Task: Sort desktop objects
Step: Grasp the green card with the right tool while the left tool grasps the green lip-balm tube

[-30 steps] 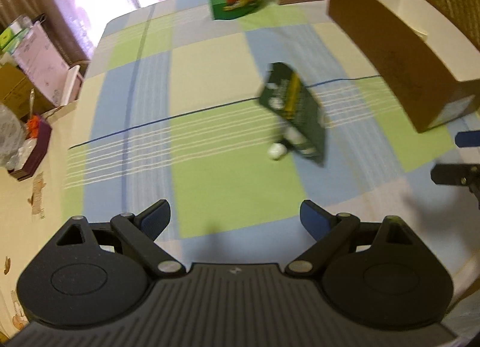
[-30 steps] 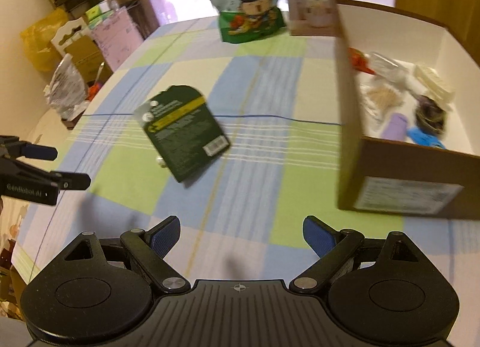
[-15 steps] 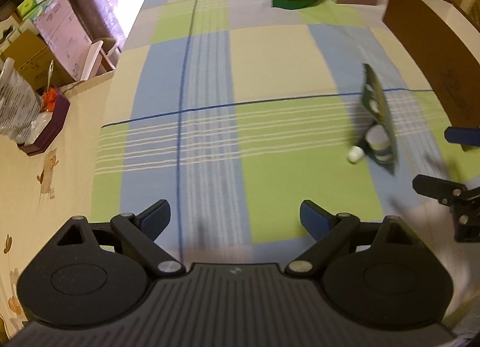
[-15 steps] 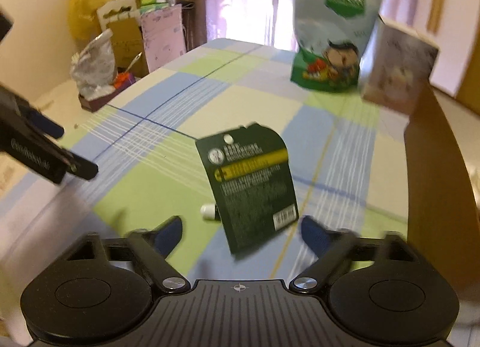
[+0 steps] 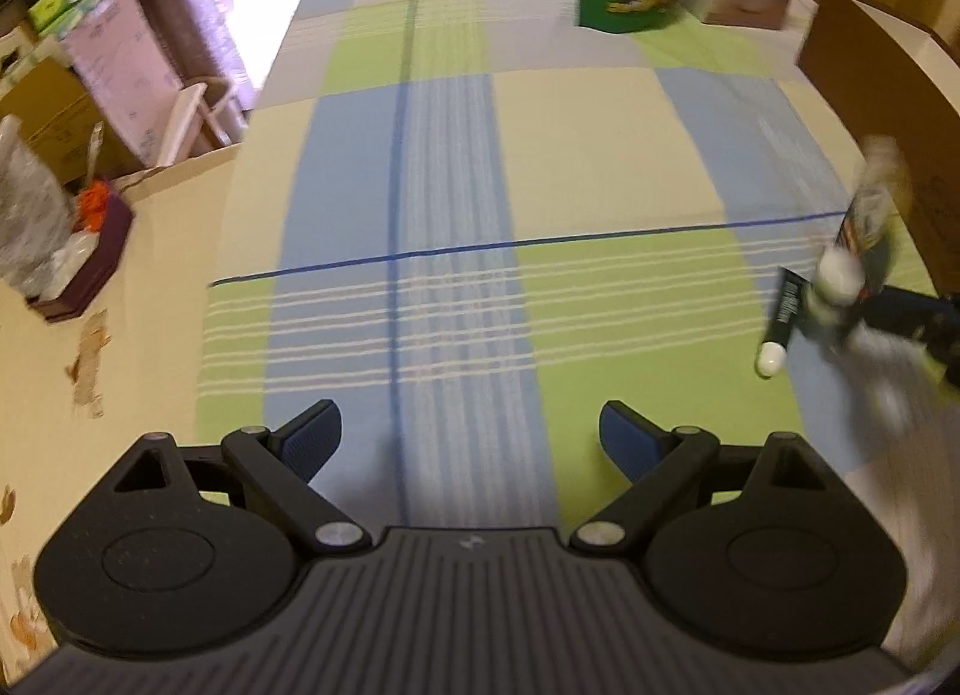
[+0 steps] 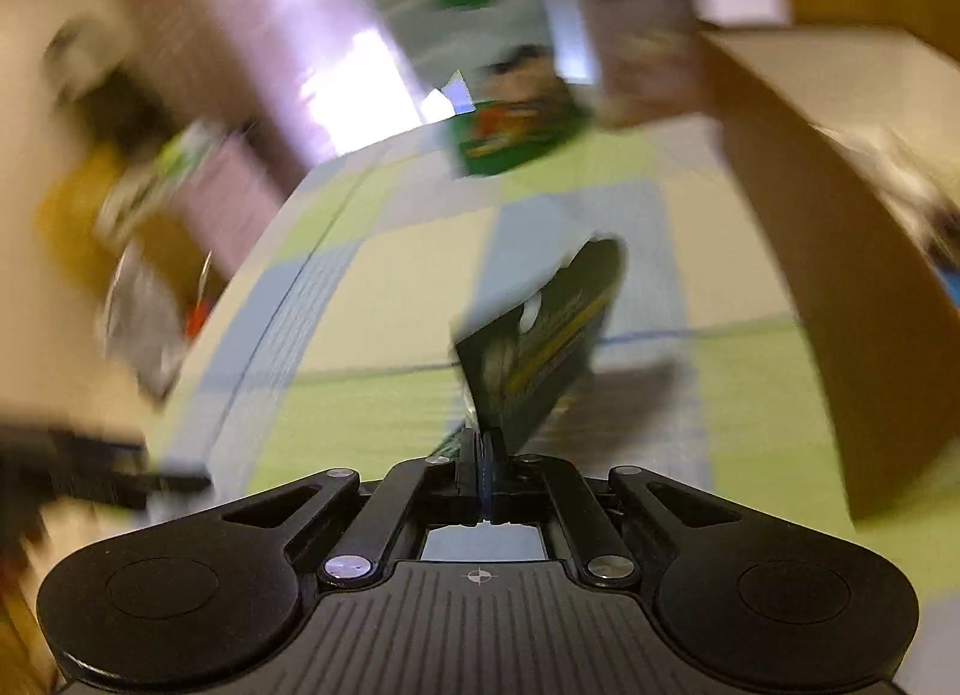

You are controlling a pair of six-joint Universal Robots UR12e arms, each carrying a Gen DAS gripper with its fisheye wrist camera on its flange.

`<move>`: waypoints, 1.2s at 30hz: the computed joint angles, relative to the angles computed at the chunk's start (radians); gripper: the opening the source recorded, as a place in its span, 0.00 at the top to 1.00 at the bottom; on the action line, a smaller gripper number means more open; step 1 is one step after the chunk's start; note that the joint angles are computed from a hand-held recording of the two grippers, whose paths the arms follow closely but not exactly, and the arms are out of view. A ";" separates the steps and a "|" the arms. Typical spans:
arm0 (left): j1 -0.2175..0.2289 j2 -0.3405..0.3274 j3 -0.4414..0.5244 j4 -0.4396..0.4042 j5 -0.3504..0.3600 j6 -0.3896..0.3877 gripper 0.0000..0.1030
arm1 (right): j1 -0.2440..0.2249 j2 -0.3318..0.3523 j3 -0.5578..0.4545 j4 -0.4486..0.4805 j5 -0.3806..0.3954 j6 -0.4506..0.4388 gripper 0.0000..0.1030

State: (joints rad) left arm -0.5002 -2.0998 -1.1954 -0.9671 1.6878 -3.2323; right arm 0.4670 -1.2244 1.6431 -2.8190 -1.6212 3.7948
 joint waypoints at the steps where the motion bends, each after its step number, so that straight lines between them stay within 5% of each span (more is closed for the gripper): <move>1: -0.001 -0.004 0.003 0.001 -0.014 0.011 0.12 | -0.007 -0.010 0.007 0.023 0.013 0.023 0.97; 6: -0.014 -0.031 0.033 0.007 -0.097 0.086 0.17 | -0.018 -0.055 0.011 0.248 0.027 0.040 0.97; 10: -0.026 -0.055 0.054 0.032 -0.173 0.177 0.17 | -0.024 -0.089 0.039 0.342 0.048 0.037 0.96; 16: -0.040 -0.098 0.089 0.075 -0.267 0.304 0.28 | -0.027 -0.116 0.060 0.394 0.034 0.025 0.96; 21: -0.051 -0.150 0.152 0.037 -0.294 0.355 0.43 | -0.021 -0.114 0.051 0.390 0.036 -0.067 0.96; 23: -0.056 -0.170 0.178 0.013 -0.286 0.358 0.59 | -0.015 -0.103 0.040 0.380 0.026 -0.134 0.94; 26: -0.056 -0.176 0.182 0.015 -0.281 0.350 0.75 | 0.002 -0.081 0.019 0.333 -0.027 -0.247 0.10; 28: -0.053 -0.171 0.177 0.007 -0.276 0.341 0.87 | 0.017 -0.063 0.012 0.256 -0.078 -0.342 0.11; 36: -0.025 -0.103 0.081 0.016 -0.227 0.255 0.87 | 0.024 0.039 -0.091 0.214 -0.131 -0.542 0.20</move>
State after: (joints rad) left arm -0.5252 -2.2031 -1.1140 -0.9507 1.4610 -2.9774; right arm 0.4908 -1.1857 1.5520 -2.6048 -1.7525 3.2532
